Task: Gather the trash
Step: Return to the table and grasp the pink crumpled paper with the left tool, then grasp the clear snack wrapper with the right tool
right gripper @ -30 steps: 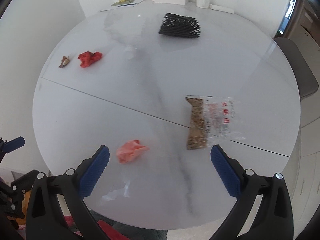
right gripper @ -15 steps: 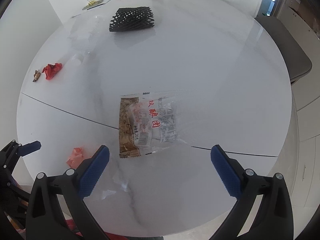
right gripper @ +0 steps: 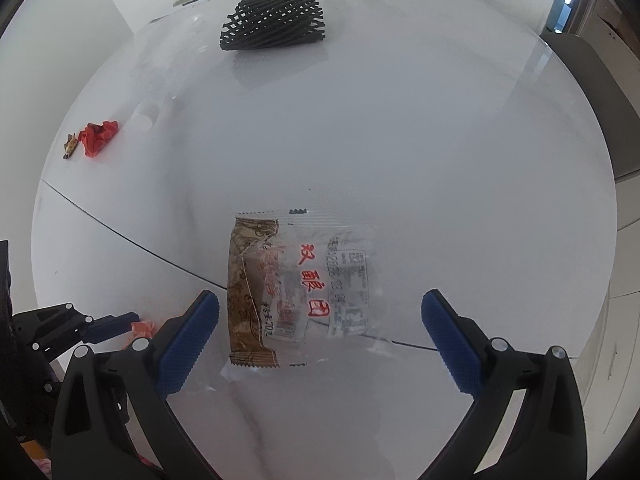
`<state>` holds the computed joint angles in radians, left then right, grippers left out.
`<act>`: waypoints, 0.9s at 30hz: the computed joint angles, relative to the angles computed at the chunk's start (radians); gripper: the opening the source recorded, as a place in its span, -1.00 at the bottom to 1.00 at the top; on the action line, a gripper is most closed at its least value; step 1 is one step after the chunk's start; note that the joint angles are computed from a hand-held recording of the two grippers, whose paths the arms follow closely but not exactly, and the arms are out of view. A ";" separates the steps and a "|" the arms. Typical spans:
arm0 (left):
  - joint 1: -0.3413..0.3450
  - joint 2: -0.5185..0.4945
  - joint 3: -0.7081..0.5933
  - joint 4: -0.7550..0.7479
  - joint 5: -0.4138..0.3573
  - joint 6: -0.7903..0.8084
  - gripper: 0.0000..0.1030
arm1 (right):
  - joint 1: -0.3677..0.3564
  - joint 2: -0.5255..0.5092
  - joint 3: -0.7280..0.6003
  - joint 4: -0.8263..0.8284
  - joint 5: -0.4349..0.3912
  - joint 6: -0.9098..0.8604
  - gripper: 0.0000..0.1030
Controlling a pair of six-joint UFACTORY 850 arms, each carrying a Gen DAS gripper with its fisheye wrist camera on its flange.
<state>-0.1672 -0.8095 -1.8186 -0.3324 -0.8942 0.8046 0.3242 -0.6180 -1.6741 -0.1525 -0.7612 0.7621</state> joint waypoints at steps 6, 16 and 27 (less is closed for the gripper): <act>0.015 -0.008 -0.030 -0.022 -0.027 0.000 -0.41 | 0.002 -0.066 -0.077 0.021 -0.033 -0.046 0.95; 0.087 0.031 -0.046 -0.060 -0.055 -0.014 -0.40 | 0.003 -0.100 -0.118 0.111 -0.022 -0.114 -0.43; 0.235 0.120 0.044 -0.078 0.004 -0.057 -0.40 | 0.072 -0.174 -0.305 0.158 -0.056 -0.180 -0.52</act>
<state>0.0673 -0.6892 -1.7749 -0.4106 -0.8905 0.7474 0.3959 -0.7924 -1.9792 0.0058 -0.8168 0.5817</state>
